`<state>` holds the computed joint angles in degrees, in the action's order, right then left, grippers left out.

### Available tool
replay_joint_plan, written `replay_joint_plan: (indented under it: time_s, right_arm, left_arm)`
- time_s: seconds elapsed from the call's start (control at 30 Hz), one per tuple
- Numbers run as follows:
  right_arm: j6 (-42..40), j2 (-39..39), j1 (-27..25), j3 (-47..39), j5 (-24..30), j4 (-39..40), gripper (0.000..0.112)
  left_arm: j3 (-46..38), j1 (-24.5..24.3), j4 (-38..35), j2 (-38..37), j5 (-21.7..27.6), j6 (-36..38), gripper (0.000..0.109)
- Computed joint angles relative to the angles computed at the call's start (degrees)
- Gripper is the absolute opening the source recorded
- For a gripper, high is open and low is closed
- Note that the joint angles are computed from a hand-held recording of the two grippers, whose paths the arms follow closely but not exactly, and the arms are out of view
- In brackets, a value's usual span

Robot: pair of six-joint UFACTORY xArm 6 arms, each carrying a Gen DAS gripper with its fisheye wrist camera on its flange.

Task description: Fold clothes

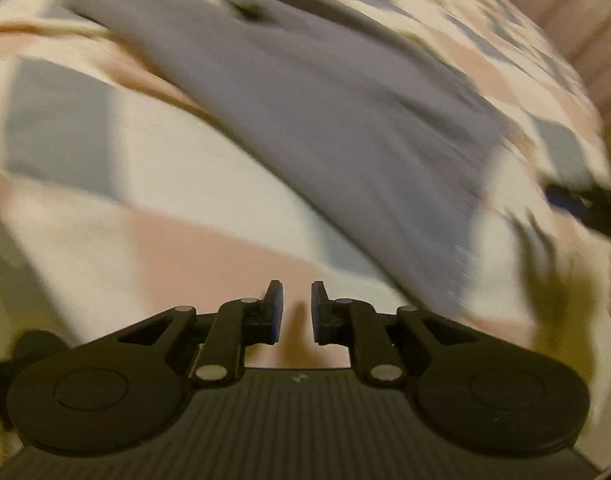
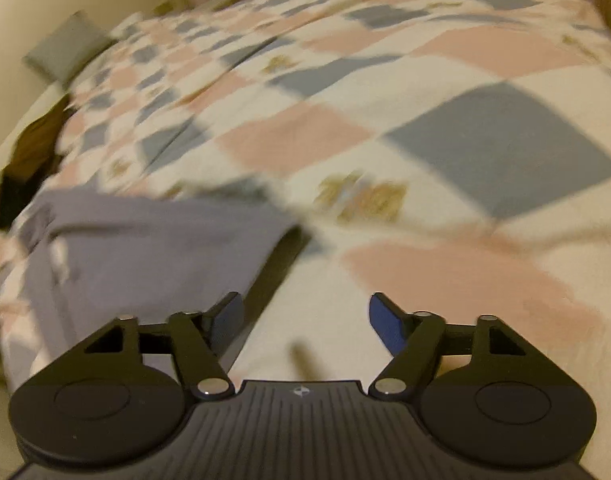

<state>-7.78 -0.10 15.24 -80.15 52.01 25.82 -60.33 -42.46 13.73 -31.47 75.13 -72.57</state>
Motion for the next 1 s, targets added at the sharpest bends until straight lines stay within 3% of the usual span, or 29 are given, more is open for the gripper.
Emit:
replay_joint_plan:
  time_s: [0.07, 0.17, 0.3, 0.43, 0.53, 0.6, 0.7, 0.87, 0.93, 0.97, 1.0]
  right_arm:
    - [-1.3, -2.1, 1.5, 2.2, 1.2, 1.8, 0.034]
    - [-1.1, -3.3, 5.5, 3.9, 0.5, 3.1, 0.027]
    - [14.9, -2.2, 13.4, 4.6, -2.9, -4.3, 0.028]
    - [38.9, 0.7, 20.7, 2.6, -4.6, -17.3, 0.029]
    - [55.9, 6.1, 26.1, -5.4, -1.0, -30.0, 0.031]
    - [61.5, 10.1, 28.9, -11.4, 1.8, -36.1, 0.04]
    - [64.9, 17.8, 31.7, -22.5, 5.0, -38.3, 0.041]
    - [65.0, 27.8, 34.1, -36.8, 8.5, -38.3, 0.041]
    - [64.6, 29.4, 34.6, -38.7, 8.7, -38.2, 0.042]
    - [64.4, 29.8, 34.8, -39.1, 8.6, -38.1, 0.043]
    - [64.4, 30.1, 34.9, -39.3, 8.7, -38.1, 0.043]
  left_arm:
    - [0.2, 5.7, 1.6, -1.7, 3.7, 8.2, 0.01]
    - [1.5, 16.4, 3.9, -3.7, 3.4, 22.5, 0.013]
    - [4.0, 35.4, 0.7, -2.4, -8.9, 43.3, 0.027]
    - [0.0, 49.0, -0.6, 6.6, -20.5, 62.2, 0.027]
    - [-6.4, 53.4, -0.9, 16.3, -26.7, 70.4, 0.031]
    - [-12.9, 55.6, -3.4, 23.6, -28.0, 73.0, 0.039]
    - [-22.6, 57.1, -5.0, 33.6, -27.1, 73.0, 0.038]
    - [-36.7, 58.1, -6.9, 46.4, -20.5, 69.8, 0.037]
    - [-38.8, 58.5, -7.2, 48.4, -19.6, 69.4, 0.021]
    - [-38.3, 59.1, -8.4, 48.1, -20.5, 70.4, 0.002]
    - [-37.8, 59.7, -9.6, 47.8, -21.3, 71.4, 0.0]
